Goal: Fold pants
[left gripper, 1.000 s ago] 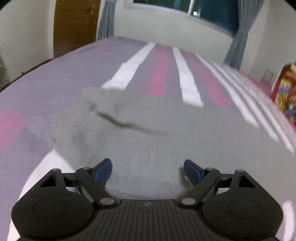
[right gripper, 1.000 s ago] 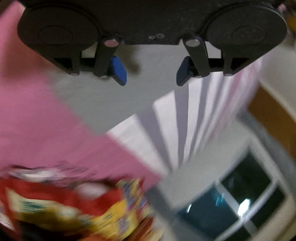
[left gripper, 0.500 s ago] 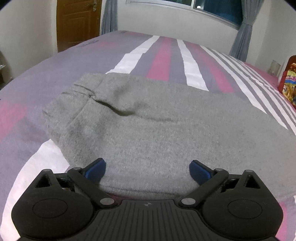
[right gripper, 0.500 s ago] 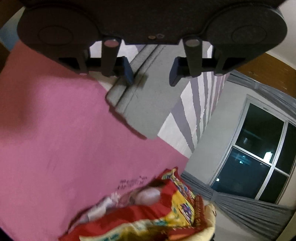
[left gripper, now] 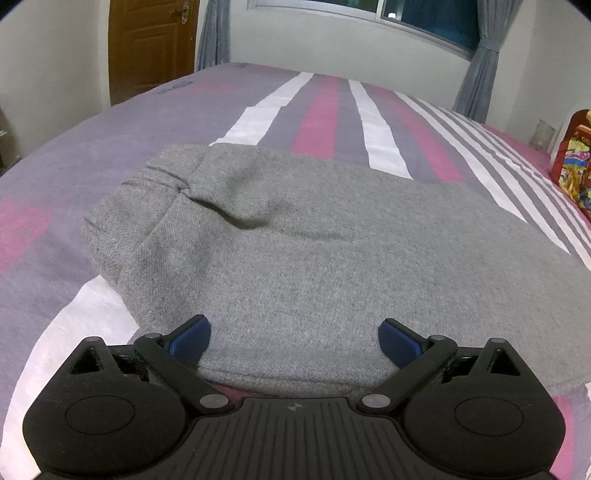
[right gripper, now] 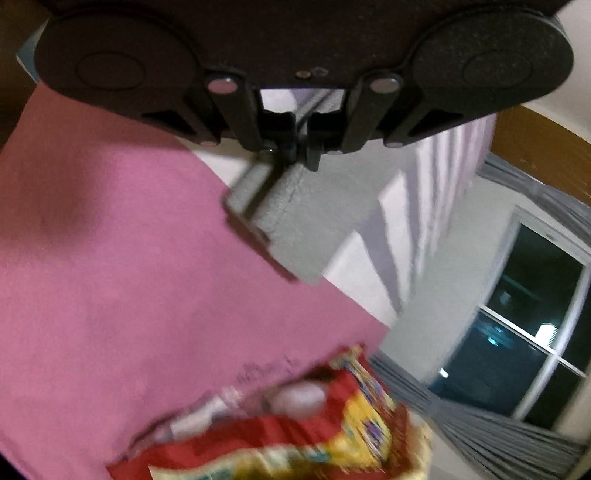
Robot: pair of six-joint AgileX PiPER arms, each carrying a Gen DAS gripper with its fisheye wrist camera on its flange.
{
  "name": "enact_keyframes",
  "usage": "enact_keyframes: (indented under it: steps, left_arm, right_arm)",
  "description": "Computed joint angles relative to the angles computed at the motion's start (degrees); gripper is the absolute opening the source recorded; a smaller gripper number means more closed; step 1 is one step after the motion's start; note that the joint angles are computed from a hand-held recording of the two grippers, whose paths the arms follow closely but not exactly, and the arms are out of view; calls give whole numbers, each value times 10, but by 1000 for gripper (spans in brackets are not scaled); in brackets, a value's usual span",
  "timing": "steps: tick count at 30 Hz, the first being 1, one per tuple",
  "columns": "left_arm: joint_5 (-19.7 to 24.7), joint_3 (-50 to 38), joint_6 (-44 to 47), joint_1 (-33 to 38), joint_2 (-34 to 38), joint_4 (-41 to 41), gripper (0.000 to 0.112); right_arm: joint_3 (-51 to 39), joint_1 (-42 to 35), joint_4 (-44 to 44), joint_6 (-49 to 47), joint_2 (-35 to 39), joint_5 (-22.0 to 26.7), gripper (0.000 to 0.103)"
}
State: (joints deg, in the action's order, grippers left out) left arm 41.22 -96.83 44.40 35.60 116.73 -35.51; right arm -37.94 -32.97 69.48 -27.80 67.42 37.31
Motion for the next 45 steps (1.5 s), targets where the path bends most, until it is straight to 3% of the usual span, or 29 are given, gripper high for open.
enact_keyframes:
  steps: [2,4,7,10,12,14,15,16,20,22,24,25,28,45]
  left_arm:
    - [8,-3,-8,2,-5,6,98]
    - [-3,24,28,12,-28,-37,98]
    - [-48,73,80,24,-61,-89,98]
    - [-97,81,27,21,-66,-34,98]
    - [-77,38,-67,19,-39,50,98]
    - [-18,-27,-127,22,10,100,98]
    - [-11,-41,-138,26,22,91,98]
    - [-6,-53,-150,29,31,85,98]
    - [-14,-61,-136,27,44,83,101]
    - [-23,-56,-120,30,48,66,103]
    - [-26,-56,-109,32,52,55,103]
    - [-31,-46,-103,33,47,49,103]
    - [-36,-29,-73,38,39,26,103]
    - [-34,-22,-28,45,33,3,103]
  right_arm:
    - [13,-16,0,8,-36,-2,22]
    - [34,-49,29,-13,-67,18,40]
    - [31,-61,4,6,-60,36,44]
    - [37,-52,42,-15,-21,27,46]
    - [41,-33,97,-57,1,9,46]
    - [37,-15,146,-89,24,-4,43]
    - [26,0,141,-84,32,-19,23]
    - [9,13,127,-79,42,-28,12]
    - [15,18,195,-186,-27,-31,12]
    - [6,30,131,-149,-25,-64,12]
    - [-11,18,49,-57,49,-48,12]
    - [-15,3,43,-40,66,-25,12]
    - [-1,-3,84,-76,57,-23,14]
    - [-66,48,-109,126,66,-49,17]
